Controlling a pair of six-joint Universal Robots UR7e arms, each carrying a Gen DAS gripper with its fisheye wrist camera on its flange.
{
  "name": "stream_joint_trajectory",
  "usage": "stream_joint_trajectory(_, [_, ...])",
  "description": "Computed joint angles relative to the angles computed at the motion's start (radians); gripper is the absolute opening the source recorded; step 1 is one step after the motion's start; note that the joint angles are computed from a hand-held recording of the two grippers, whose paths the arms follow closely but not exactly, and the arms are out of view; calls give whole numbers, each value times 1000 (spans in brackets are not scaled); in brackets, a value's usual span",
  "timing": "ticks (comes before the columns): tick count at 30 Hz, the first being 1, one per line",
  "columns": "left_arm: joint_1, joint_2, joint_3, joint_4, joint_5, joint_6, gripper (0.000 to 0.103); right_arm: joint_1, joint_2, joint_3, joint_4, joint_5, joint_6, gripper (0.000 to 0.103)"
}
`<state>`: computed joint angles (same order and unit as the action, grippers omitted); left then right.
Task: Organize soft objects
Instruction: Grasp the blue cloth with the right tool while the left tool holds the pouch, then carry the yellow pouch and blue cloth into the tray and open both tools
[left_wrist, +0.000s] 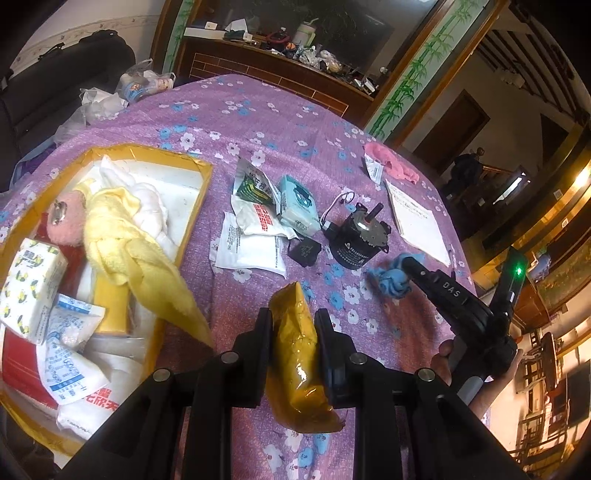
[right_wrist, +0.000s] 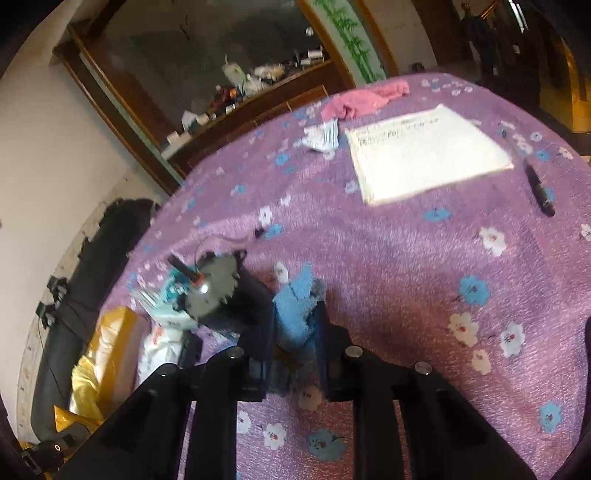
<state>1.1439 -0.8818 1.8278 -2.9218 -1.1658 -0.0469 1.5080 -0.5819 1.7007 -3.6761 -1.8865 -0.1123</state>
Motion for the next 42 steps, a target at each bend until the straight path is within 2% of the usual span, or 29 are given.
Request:
stream_joint_trajectory(4, [-1, -29, 21, -10, -15, 1, 23, -17, -17, 32, -49, 75, 19, 18])
stream_joint_trajectory(7, [5, -62, 34, 5, -52, -11, 23, -15, -19, 51, -101, 102, 7, 18])
stream_joint_trajectory(10, [7, -97, 56, -9, -58, -8, 23, -1, -25, 101, -161, 138, -4, 18])
stream_joint_trajectory(12, [8, -118, 68, -20, -45, -8, 23, 6, -30, 144, -174, 206, -3, 19])
stream_joint_trajectory(14, [14, -139, 75, -32, -22, -4, 23, 27, -26, 155, -133, 258, -33, 19])
stream_joint_trajectory(17, [30, -158, 75, -52, 8, -11, 23, 55, -14, 131, -2, 370, -92, 19])
stream_joint_trajectory(19, [45, -168, 71, -63, 26, -21, 23, 71, 2, 103, 71, 415, -125, 19])
stream_joint_trajectory(24, [72, -181, 63, -85, 75, -20, 23, 107, 51, 10, 265, 470, -160, 19])
stream_joint_trajectory(27, [88, -187, 60, -106, 108, -8, 23, 127, 78, -28, 324, 482, -185, 19])
stream_joint_trajectory(31, [114, -177, 28, -96, 118, 1, 23, 163, 121, -89, 382, 440, -217, 19])
stream_joint_trajectory(35, [131, -148, -27, -88, 133, 32, 24, 194, 164, -143, 424, 385, -227, 19])
stream_joint_trajectory(38, [147, -119, -79, -58, 122, 58, 24, 217, 198, -186, 430, 307, -227, 20])
stream_joint_trajectory(42, [167, -78, -137, 18, 135, 73, 24, 225, 230, -223, 432, 250, -223, 25])
